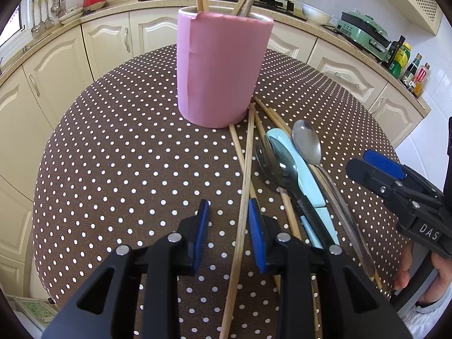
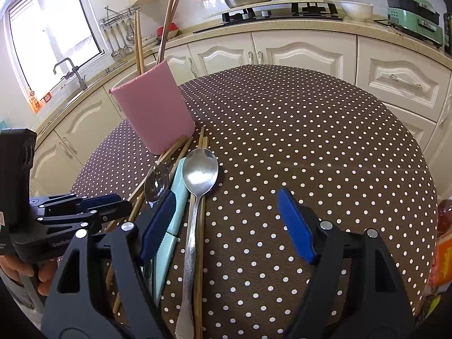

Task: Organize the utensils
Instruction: 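Position the open left tool over a wooden chopstick in the pile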

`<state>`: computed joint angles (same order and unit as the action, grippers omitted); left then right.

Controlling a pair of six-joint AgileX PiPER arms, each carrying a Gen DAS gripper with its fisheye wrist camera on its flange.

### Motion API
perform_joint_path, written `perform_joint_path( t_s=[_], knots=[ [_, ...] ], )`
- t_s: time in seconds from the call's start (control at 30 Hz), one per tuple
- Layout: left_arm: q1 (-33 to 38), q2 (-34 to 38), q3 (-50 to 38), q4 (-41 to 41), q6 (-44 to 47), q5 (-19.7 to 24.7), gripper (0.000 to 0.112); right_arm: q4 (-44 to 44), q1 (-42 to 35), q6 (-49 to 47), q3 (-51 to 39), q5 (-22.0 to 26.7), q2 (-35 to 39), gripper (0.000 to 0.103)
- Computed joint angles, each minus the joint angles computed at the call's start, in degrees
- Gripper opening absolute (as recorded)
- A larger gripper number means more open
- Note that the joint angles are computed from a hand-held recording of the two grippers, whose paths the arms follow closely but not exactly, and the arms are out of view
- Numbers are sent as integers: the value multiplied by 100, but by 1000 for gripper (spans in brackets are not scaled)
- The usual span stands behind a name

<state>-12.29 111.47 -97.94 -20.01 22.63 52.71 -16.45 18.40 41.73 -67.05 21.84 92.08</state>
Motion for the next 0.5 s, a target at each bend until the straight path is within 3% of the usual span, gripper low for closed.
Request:
perform_joint_path(
  t_s=[0.5],
  knots=[
    [41,-54,69,43,-11,-37,21,50,-20,-53,13,-6,-10,74]
  ],
)
